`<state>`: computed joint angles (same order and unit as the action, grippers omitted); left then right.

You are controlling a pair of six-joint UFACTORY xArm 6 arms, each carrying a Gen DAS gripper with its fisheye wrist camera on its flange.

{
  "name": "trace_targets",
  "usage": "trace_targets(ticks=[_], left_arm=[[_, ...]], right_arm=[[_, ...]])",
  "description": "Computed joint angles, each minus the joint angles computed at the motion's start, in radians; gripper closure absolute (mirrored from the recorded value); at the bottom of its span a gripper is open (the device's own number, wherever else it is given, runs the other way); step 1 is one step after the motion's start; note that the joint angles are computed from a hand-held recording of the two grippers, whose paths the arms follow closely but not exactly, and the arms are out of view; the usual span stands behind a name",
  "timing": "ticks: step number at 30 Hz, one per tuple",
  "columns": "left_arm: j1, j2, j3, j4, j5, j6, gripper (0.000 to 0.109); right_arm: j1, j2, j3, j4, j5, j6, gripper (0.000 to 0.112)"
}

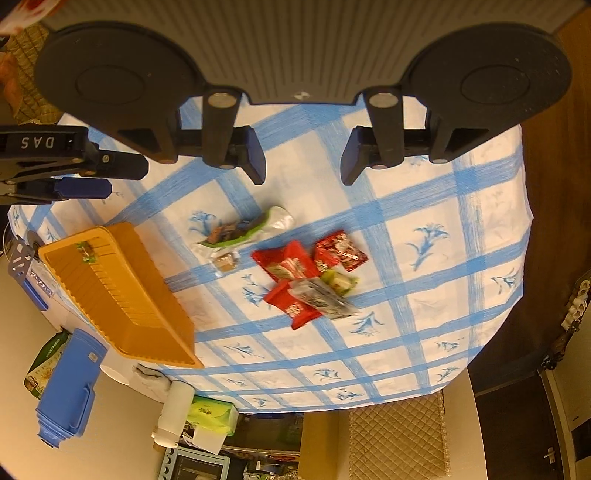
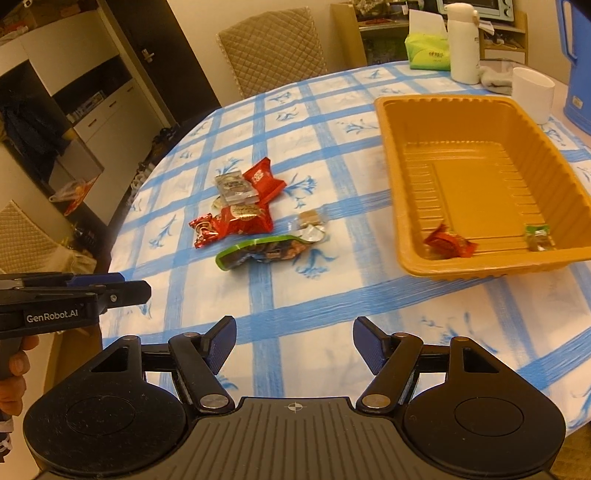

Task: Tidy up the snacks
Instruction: 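Grasp the green-and-white bar with the right tool while the left grasps a red-brown candy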

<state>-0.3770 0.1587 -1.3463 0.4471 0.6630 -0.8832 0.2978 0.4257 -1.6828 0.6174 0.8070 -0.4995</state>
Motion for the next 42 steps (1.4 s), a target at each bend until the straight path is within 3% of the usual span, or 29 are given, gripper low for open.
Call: trace_targets(ticks=[15, 24, 35, 42], left_arm=[[0.087, -0.033, 0.074, -0.057, -0.065, 0.116, 0.068], [0.129, -0.022, 0.077, -0.084, -0.086, 0.166, 0.068], [0.161, 0.024, 0.045, -0.138, -0.11, 0.244, 0.068], [0.168, 0.065, 0.006, -0.189, -0.12, 0.314, 0.068]], right_arm=[[0.082, 0.145, -0.165, -0.096, -0.032, 0.196, 0.042], [0.102, 0.26, -0.317, -0.133, -0.04, 0.394, 0.042], [0.12, 0.399, -0.5, -0.292, -0.021, 0.6, 0.043], [0.132, 0.499, -0.643, -0.384, 0.02, 0.647, 0.055]])
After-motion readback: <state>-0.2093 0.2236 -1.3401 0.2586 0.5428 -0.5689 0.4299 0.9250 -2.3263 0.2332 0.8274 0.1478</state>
